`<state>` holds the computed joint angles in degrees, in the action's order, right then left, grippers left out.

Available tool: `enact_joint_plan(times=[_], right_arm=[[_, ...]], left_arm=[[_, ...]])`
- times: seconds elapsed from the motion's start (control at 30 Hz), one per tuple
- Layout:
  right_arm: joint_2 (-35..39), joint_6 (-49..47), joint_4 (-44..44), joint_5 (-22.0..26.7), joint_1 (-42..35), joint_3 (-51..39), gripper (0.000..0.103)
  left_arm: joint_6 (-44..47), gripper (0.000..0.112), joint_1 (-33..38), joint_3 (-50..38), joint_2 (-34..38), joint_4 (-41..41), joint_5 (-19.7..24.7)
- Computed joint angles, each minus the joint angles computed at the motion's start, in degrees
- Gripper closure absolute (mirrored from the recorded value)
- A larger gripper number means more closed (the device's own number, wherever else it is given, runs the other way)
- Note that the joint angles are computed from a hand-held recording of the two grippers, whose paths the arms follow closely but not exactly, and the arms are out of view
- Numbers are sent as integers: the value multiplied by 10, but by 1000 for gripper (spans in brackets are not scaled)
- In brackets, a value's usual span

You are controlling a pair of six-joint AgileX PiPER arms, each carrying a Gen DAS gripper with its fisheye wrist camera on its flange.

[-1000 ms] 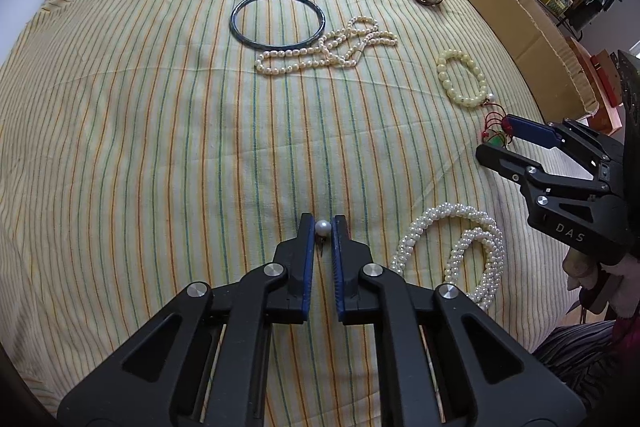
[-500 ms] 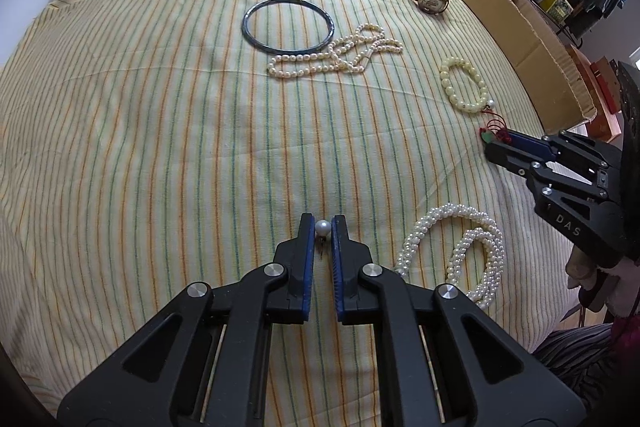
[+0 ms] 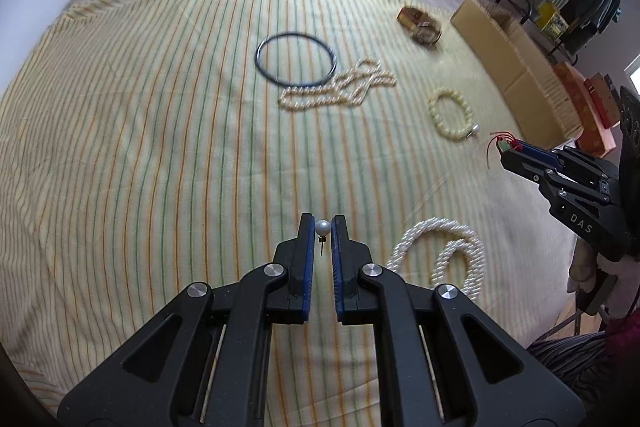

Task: Organize jewelry
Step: 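Close left tool on the pearl bead while right tool grasps the jade pendant's red string, then carry the pearl in left tool and pendant in right tool over the cardboard box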

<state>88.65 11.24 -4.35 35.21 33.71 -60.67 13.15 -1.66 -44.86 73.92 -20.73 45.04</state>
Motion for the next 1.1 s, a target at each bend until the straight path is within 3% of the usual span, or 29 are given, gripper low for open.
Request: enact_joint_plan(times=[0.27,0.6,0.9,1.1], right_arm=[[-53,-12,-2,14,-17,-33,87],[-85,-37,-8,26,-78,-63,87],[-92,-91,30,32,-178,-68,87],[-79,-137,58,31,-243,-66,87]], left_arm=[[-21,106,-25,-44,-36,-16,20],[-92,106,-119,-115,-28,-1,8],[-174,106,-239,-205,46,36,-29],[-220,106,-307,-281,132,62,-54]])
